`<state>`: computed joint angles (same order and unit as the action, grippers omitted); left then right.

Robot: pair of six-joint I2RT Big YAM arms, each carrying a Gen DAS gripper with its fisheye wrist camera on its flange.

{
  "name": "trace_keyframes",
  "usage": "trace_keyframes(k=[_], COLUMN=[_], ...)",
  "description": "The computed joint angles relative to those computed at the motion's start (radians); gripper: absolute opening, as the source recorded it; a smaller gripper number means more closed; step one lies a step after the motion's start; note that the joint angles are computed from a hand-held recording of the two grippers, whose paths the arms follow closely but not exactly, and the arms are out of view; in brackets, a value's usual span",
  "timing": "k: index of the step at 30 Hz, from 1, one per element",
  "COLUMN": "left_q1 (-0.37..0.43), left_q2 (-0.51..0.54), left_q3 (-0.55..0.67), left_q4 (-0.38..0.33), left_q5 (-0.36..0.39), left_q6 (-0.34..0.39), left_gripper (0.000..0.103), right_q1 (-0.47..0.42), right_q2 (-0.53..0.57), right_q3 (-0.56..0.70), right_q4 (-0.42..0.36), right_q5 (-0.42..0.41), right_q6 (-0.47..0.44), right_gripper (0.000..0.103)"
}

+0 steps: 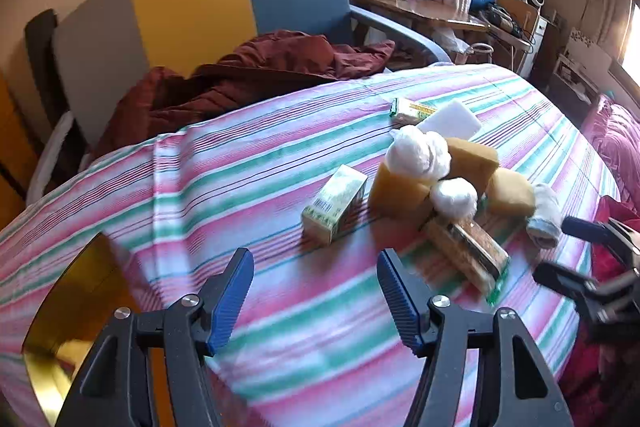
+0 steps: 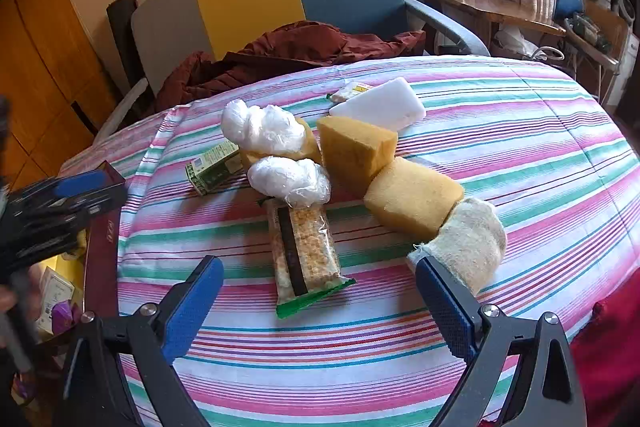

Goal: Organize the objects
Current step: 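Return both tools to the items and grasp the green-and-white box with the left gripper, then grasp a white plastic-wrapped ball with the right gripper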

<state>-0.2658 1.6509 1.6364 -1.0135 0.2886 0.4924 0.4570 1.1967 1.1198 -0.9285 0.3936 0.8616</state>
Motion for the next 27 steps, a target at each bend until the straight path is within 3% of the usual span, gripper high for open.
trace_keyframes(k=[16,18,19,20,27], left_q1=[-0.074,-0.077,-0.078,-0.078,-0.055], left_q2=[0.220,0.243,0.250,0.261,0.201], left_q3=[0.188,0.205,0.213,0.222,0.153], left_q4=[-0.049,-0.059,-0.071,-0.090,-0.075], left_q5=[-0.067,-0.060,-0.056,-0.048,0.015], left_q6=[0.079,0.079,0.079,0.079,0.020], left_gripper=[0.065,0.055,0.039,0.029,0.029], right_q1=[-0.009,-0.011,-0.013,-0.013,-0.016], right_q2=[0.002,0.002,0.002,0.002,0.011], right_q3=[-0.008,-0.010,-0.012,-0.012,-0.004], right_q4=[0.035,0.035,0.036,0.035,0.030], right_q5=[-0.050,-0.052,-0.054,-0.055,-0.061], right_q6=[-0.021,-0.019,-0.015,-0.012,-0.008], right_gripper=[0.097,0.097,0.097,0.097,0.095])
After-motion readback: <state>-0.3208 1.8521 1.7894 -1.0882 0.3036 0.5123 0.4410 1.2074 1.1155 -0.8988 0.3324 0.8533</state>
